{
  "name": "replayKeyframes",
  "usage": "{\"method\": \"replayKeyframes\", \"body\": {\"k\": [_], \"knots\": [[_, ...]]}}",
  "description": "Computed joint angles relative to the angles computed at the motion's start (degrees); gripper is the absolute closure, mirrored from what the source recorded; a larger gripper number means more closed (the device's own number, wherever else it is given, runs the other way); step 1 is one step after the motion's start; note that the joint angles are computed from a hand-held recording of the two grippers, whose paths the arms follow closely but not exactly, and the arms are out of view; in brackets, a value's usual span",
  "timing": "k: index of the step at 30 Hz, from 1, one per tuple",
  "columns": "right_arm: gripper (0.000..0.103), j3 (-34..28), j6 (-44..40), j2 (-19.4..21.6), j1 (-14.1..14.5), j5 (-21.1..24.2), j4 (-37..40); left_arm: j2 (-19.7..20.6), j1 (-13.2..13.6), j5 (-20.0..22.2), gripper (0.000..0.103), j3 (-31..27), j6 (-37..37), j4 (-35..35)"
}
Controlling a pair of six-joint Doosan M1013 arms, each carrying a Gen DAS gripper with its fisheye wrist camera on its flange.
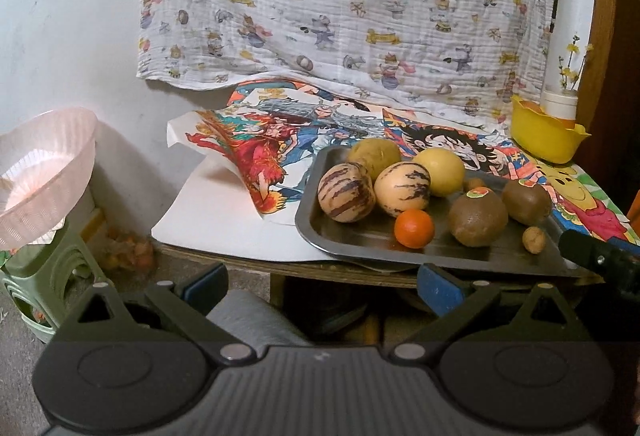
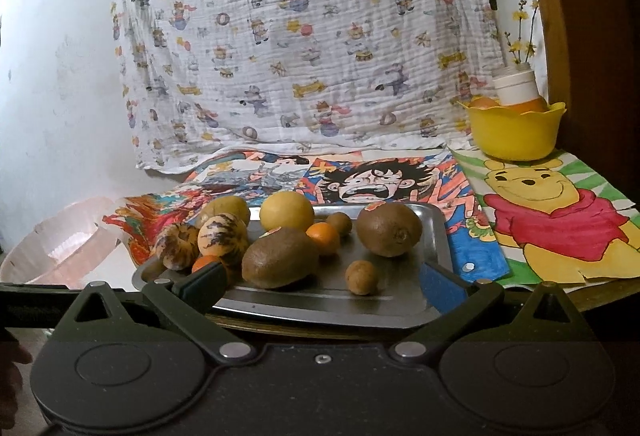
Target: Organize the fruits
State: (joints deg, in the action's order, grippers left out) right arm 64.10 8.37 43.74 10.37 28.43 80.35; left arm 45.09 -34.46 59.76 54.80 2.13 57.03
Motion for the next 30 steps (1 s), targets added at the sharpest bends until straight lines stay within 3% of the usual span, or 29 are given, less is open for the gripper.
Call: {"method": "replayKeyframes", "body": {"k": [30], "knots": [[0.001, 0.3, 1.7, -0.1, 0.3, -0.2, -1.7, -0.3, -0.1, 0.4, 0.001, 0.6, -1.5, 0.1]]}}
